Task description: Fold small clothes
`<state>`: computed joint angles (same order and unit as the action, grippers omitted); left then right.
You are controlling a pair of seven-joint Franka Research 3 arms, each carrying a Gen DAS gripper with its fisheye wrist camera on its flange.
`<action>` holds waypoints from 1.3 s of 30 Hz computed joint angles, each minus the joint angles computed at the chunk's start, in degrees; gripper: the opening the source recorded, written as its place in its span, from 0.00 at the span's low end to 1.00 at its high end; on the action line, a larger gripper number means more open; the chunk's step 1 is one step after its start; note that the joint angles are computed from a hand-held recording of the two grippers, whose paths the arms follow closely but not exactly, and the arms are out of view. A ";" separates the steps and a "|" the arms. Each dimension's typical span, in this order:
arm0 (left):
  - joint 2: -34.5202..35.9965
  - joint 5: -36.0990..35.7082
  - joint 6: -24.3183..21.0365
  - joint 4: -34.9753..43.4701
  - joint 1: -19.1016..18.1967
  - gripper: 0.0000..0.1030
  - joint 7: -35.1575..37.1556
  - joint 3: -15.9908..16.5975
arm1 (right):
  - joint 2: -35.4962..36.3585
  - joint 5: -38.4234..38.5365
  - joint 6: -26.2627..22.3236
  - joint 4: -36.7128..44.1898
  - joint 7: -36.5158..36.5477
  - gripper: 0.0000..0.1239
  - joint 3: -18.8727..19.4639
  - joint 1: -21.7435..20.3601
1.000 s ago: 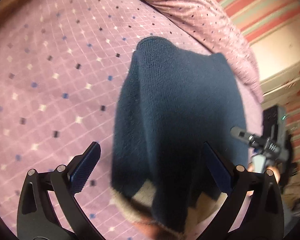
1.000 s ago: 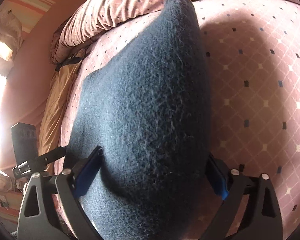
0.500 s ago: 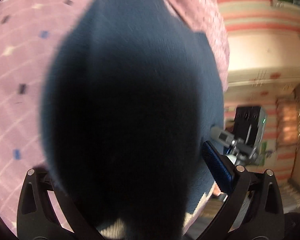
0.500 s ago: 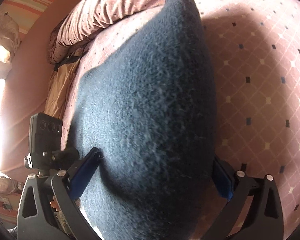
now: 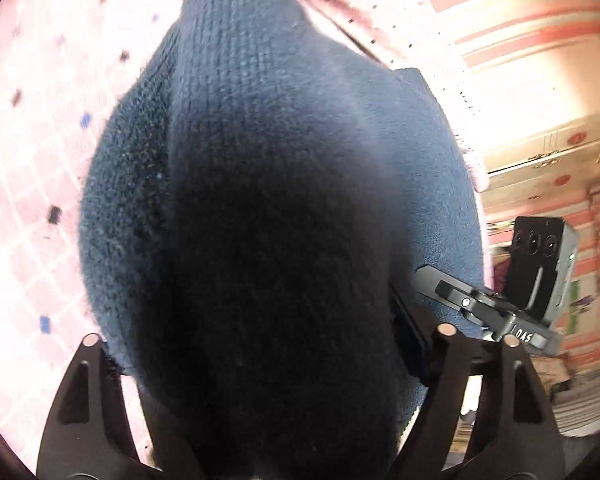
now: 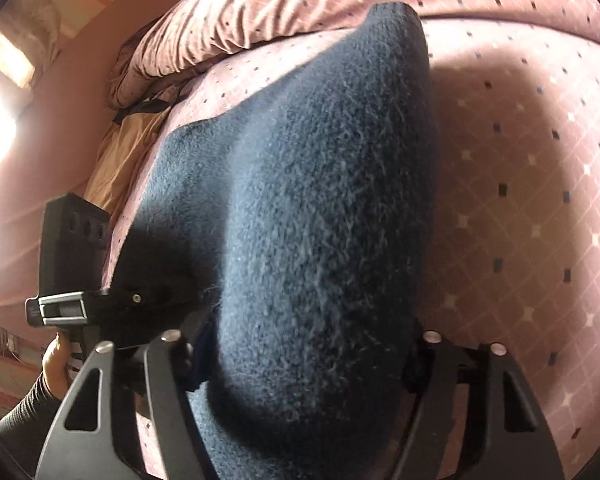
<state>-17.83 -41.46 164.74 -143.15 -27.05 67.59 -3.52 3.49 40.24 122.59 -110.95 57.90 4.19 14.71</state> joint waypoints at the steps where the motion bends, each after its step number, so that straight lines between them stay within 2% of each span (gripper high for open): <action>1: -0.51 2.93 0.08 -0.14 1.58 0.70 -2.67 -1.77 | -0.67 0.48 0.13 -0.41 -0.51 0.52 -0.01 -0.05; 3: -1.80 8.67 0.06 -0.14 3.91 0.61 -7.76 -4.28 | -2.27 1.16 0.68 -1.58 -1.68 0.51 -0.13 -0.09; 8: -2.35 15.51 -1.93 2.39 3.13 0.58 -14.07 -4.89 | -6.39 4.45 -0.26 -4.21 -4.50 0.51 -1.76 -0.93; 11: -1.32 17.07 -2.81 4.95 1.85 0.57 -16.83 -5.26 | -8.94 5.00 -2.78 -4.94 -4.71 0.51 -3.30 -2.18; 13: -0.76 19.80 -4.83 7.80 2.30 0.57 -19.85 -6.66 | -10.94 4.96 -4.88 -5.60 -4.72 0.51 -4.46 -3.17; 16: 1.73 25.73 -7.63 13.88 3.28 0.57 -26.79 -10.56 | -14.75 4.03 -9.26 -6.19 -5.20 0.51 -6.97 -5.46; 20: 8.13 33.53 -9.60 23.16 2.70 0.57 -36.94 -15.39 | -19.76 0.28 -14.58 -6.70 -5.40 0.51 -10.41 -9.45; 24: 19.96 43.95 -11.62 35.54 0.08 0.57 -46.54 -18.25 | -20.42 -4.11 -18.57 -5.75 -6.78 0.51 -13.44 -13.90; 28: 32.53 53.63 -15.21 47.26 -4.42 0.57 -52.46 -16.64 | -15.77 -6.39 -19.62 -4.20 -12.95 0.51 -15.36 -17.50; 30: 36.39 56.54 -18.48 51.25 -6.67 0.62 -53.57 -15.46 | -14.04 -7.34 -18.18 -4.92 -14.92 0.52 -14.42 -18.15; 32: 37.42 58.66 -17.99 50.99 -8.04 0.72 -54.99 -14.50 | -11.66 -6.83 -18.24 -5.14 -16.76 0.55 -14.53 -19.26; 33: 37.71 59.02 -15.38 50.05 -8.08 0.79 -55.92 -14.16 | -10.84 -5.77 -18.70 -5.09 -17.10 0.57 -14.77 -19.94; 35: 36.41 59.13 -13.64 47.63 -8.44 0.84 -56.28 -13.68 | -10.38 -3.54 -19.72 -5.56 -17.64 0.60 -14.91 -21.08; 37: 32.38 56.67 -11.86 42.00 -6.03 0.84 -53.72 -15.59 | -10.48 -4.02 -19.73 -5.40 -17.50 0.63 -14.31 -21.57; 39: 32.38 51.62 -10.60 41.76 -3.65 0.86 -49.53 -17.18 | -10.04 -5.30 -20.75 -4.44 -16.31 0.67 -14.02 -21.96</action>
<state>14.56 10.16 154.14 -101.39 -30.70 18.06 -20.70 -6.55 34.94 101.84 -115.39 41.59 -9.83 -7.26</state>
